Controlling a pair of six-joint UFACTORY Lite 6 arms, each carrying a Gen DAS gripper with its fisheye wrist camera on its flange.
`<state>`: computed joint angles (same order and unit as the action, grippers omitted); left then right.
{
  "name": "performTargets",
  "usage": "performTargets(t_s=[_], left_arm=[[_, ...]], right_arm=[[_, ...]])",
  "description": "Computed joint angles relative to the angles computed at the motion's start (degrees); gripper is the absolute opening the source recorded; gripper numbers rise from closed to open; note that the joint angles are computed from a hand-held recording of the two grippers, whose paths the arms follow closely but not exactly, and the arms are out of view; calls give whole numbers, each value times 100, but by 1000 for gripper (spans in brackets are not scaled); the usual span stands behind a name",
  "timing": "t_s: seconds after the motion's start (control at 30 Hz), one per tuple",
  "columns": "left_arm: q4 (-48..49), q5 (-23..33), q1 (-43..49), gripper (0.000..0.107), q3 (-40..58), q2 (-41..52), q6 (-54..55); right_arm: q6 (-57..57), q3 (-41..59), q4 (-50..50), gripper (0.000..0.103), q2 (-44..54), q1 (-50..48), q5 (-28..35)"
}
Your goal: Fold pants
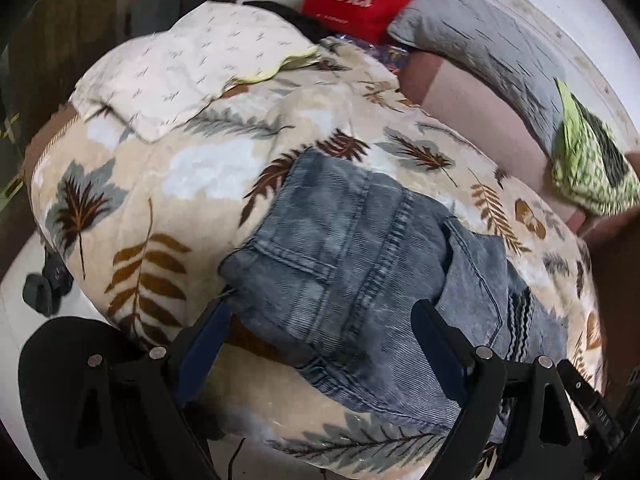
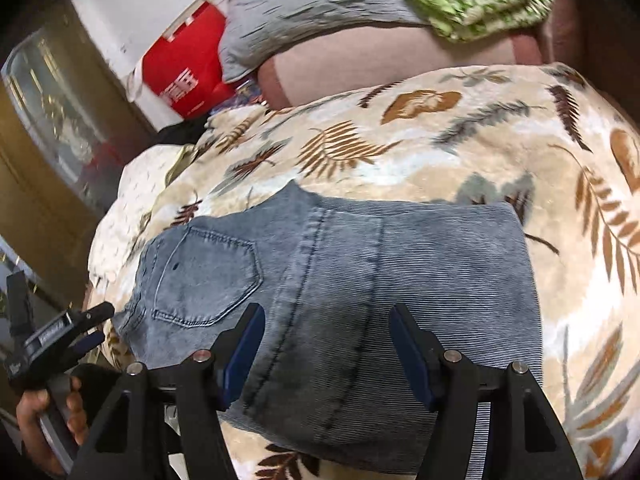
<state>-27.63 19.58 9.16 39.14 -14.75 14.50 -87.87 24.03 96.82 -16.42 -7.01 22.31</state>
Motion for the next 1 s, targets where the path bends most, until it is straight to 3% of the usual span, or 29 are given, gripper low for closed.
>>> performTargets(t_s=[0.2, 0.33, 0.47, 0.7, 1.0], left_arm=[[605, -21, -338, 92, -22, -56, -635], [-1045, 211, 162, 92, -200, -57, 841], [-2650, 882, 1083, 92, -328, 248, 2294], [-3781, 1844, 1938, 92, -100, 1164, 3180], [-4506, 2034, 2115, 92, 193, 1858, 3665]], right_arm=[[-229, 39, 113, 72, 209, -215, 210], [-506, 5, 402, 72, 350, -75, 68], [-610, 11, 561, 72, 472, 34, -63], [-880, 61, 963, 72, 526, 418, -391], [-1289, 71, 1464, 72, 446, 827, -678]])
